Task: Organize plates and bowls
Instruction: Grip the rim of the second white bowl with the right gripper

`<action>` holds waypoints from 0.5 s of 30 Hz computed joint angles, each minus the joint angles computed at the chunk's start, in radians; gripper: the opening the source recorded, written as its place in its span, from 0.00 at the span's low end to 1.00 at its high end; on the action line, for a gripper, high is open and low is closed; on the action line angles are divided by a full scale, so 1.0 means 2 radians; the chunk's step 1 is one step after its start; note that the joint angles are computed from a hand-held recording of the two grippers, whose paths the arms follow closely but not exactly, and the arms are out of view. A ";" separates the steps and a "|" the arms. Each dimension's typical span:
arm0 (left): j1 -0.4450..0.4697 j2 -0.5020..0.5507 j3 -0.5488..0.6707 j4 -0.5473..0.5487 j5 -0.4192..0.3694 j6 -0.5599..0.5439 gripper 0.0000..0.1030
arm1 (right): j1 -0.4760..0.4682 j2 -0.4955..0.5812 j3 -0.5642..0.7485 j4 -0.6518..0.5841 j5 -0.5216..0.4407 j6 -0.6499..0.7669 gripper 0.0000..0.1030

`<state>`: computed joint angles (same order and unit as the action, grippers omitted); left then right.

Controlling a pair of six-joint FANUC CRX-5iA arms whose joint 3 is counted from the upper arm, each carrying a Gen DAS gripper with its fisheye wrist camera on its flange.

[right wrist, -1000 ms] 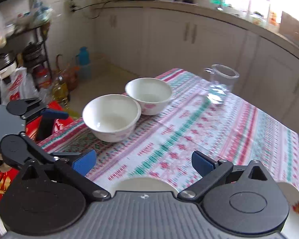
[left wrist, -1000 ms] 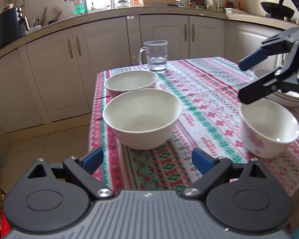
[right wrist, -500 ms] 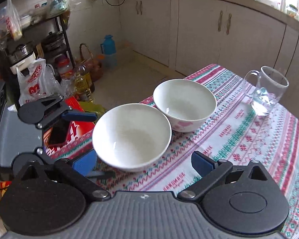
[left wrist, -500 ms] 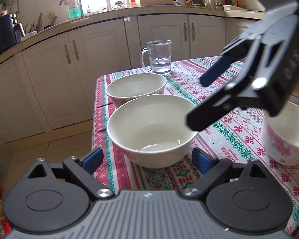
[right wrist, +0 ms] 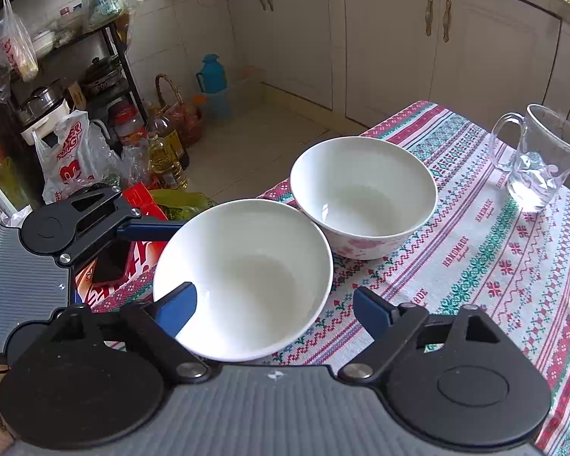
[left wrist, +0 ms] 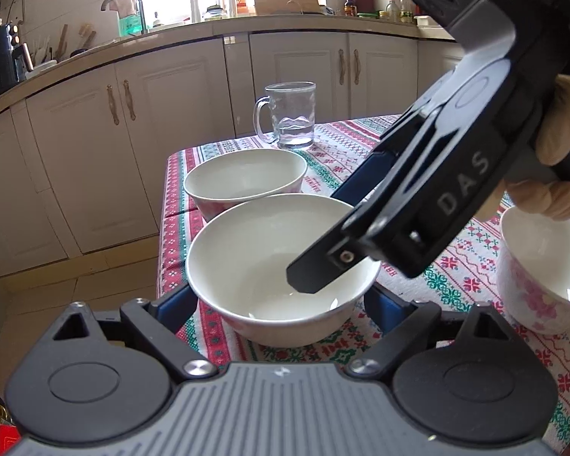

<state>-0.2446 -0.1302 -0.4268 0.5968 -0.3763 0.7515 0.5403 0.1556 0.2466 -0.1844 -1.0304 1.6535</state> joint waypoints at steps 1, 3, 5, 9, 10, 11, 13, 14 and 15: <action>0.000 -0.001 -0.001 0.002 0.000 -0.003 0.91 | 0.000 0.002 0.002 0.000 -0.001 0.000 0.87; 0.000 -0.001 -0.002 0.003 0.000 -0.004 0.91 | 0.001 0.005 0.005 0.002 -0.002 0.000 0.86; 0.000 -0.001 -0.001 0.003 -0.001 -0.004 0.91 | 0.000 0.008 0.008 -0.003 -0.005 0.003 0.84; 0.000 -0.001 0.000 0.002 -0.003 -0.003 0.91 | 0.000 0.013 0.015 -0.006 -0.010 0.009 0.81; 0.001 0.000 0.000 0.004 -0.003 -0.006 0.91 | 0.000 0.013 0.016 -0.008 -0.011 0.012 0.80; 0.001 0.000 0.000 0.005 -0.003 -0.007 0.91 | -0.001 0.015 0.018 -0.011 -0.013 0.014 0.80; 0.001 0.000 0.000 0.006 -0.004 -0.008 0.91 | 0.000 0.016 0.020 -0.011 -0.014 0.016 0.80; 0.001 0.000 0.000 0.006 -0.004 -0.008 0.91 | 0.000 0.016 0.021 -0.013 -0.015 0.017 0.79; 0.001 0.000 0.000 0.005 -0.004 -0.008 0.91 | -0.001 0.017 0.022 -0.015 -0.015 0.018 0.79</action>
